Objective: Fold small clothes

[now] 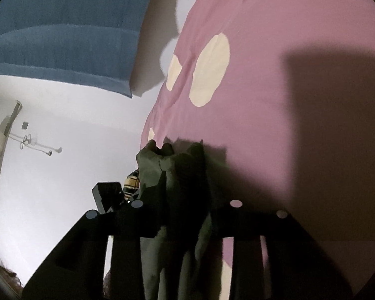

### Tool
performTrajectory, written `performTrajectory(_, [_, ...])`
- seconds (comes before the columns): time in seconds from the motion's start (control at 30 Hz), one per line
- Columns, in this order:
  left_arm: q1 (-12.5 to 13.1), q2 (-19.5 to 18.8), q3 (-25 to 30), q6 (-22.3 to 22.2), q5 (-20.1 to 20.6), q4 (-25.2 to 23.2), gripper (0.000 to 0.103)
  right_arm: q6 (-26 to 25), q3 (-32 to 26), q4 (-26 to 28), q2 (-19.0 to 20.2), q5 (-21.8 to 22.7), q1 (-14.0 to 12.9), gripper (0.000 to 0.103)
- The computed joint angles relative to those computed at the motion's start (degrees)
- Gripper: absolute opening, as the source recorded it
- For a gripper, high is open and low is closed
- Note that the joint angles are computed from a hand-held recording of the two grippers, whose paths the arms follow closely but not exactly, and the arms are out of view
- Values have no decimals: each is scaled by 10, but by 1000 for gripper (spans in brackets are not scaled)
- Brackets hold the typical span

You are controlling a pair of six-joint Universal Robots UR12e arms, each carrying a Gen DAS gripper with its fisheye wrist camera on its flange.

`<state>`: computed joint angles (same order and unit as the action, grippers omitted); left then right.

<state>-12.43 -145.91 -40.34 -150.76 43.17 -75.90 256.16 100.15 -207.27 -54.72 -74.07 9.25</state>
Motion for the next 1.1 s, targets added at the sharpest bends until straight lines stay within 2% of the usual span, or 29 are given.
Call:
performTrajectory(0.2, [12, 46, -80, -36, 20, 65, 84, 33, 43, -33, -24, -62, 20, 43])
performTrajectory(0.3, [22, 73, -126, -51, 23, 93, 84, 47, 67, -40, -40, -94, 35, 44])
performTrajectory(0.4, [29, 101, -170, -43, 38, 108, 84, 63, 88, -50, -52, -123, 53, 47])
performTrajectory(0.47, [36, 127, -217, -42, 46, 153, 84, 75, 97, -62, -56, -147, 69, 49])
performTrajectory(0.53, [40, 143, -244, -38, 53, 167, 84, 79, 103, -64, -58, -170, 85, 50])
performTrajectory(0.77, [53, 216, -365, -34, 88, 267, 84, 88, 111, -43, -71, -238, 137, 58])
performTrajectory(0.87, [55, 242, -408, -42, 108, 309, 84, 89, 108, -10, -80, -271, 159, 62])
performTrajectory(0.93, [55, 258, -438, -51, 125, 356, 84, 82, 107, 30, -92, -289, 171, 71])
performTrajectory(0.97, [53, 263, -445, -53, 133, 369, 84, 80, 105, 54, -98, -301, 178, 72])
performTrajectory(1.07, [50, 280, -473, -47, 154, 404, 84, 73, 88, 151, -114, -335, 197, 77])
performTrajectory(1.1, [50, 285, -481, -46, 157, 411, 84, 67, 77, 204, -120, -349, 204, 80])
